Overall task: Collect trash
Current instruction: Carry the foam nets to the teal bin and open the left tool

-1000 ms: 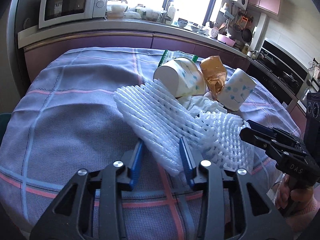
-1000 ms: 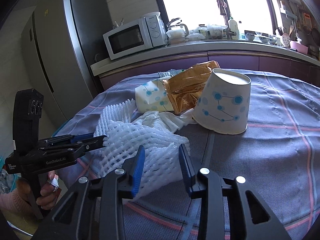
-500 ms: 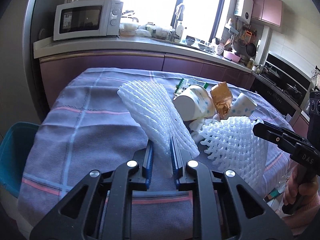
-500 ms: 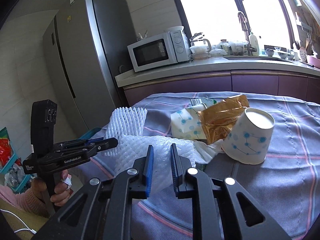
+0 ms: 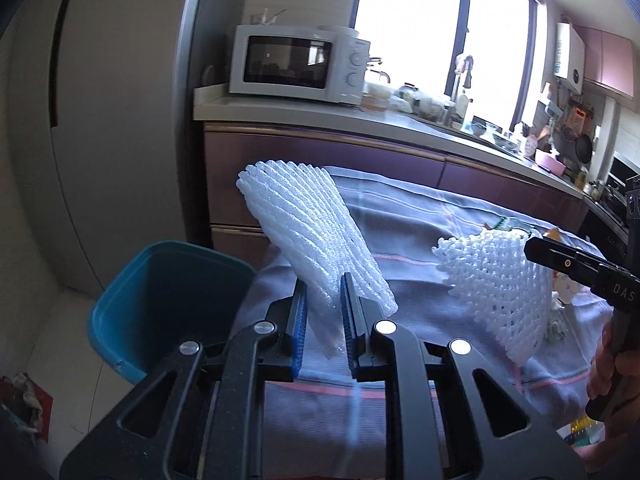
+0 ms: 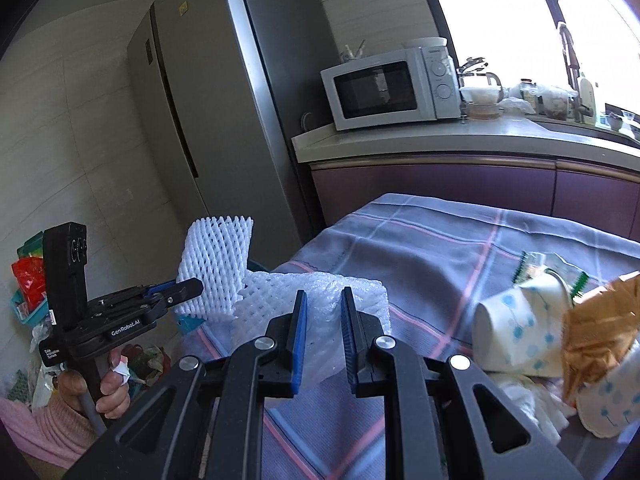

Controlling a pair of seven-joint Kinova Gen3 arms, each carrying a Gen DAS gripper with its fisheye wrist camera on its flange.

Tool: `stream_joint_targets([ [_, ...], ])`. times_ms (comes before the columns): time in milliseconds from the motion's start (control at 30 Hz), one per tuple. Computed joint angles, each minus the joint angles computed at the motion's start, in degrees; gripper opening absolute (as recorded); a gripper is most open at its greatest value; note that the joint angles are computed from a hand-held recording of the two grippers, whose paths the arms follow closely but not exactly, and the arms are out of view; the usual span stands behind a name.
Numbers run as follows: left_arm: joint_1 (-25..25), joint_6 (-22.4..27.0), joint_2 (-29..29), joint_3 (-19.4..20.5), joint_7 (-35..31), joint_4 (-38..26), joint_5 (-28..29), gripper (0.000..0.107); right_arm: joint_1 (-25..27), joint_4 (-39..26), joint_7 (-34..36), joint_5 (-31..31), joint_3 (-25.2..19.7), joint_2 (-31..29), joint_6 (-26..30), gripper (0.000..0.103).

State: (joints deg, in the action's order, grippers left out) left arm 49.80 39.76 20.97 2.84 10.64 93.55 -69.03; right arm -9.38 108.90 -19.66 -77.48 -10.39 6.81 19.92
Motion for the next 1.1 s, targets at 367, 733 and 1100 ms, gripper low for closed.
stream_joint_targets([
  [367,-8.4,1.3,-4.2,0.3,3.3,8.8,2.2,0.017,-2.5,-19.2,-18.0,22.0,-1.6,12.7,7.7,0.016],
  [733,-13.7,-2.3,-1.5,-1.0,-2.3,8.7,8.1,0.018,-11.3,-35.0,-36.3,40.5,-0.4,23.4,12.7,0.017],
  [1100,-14.5,-6.1,2.9,-5.8,-9.1,5.6,14.8,0.018,-17.6,-48.3,-51.7,56.0,0.5,31.9,21.2,0.022],
])
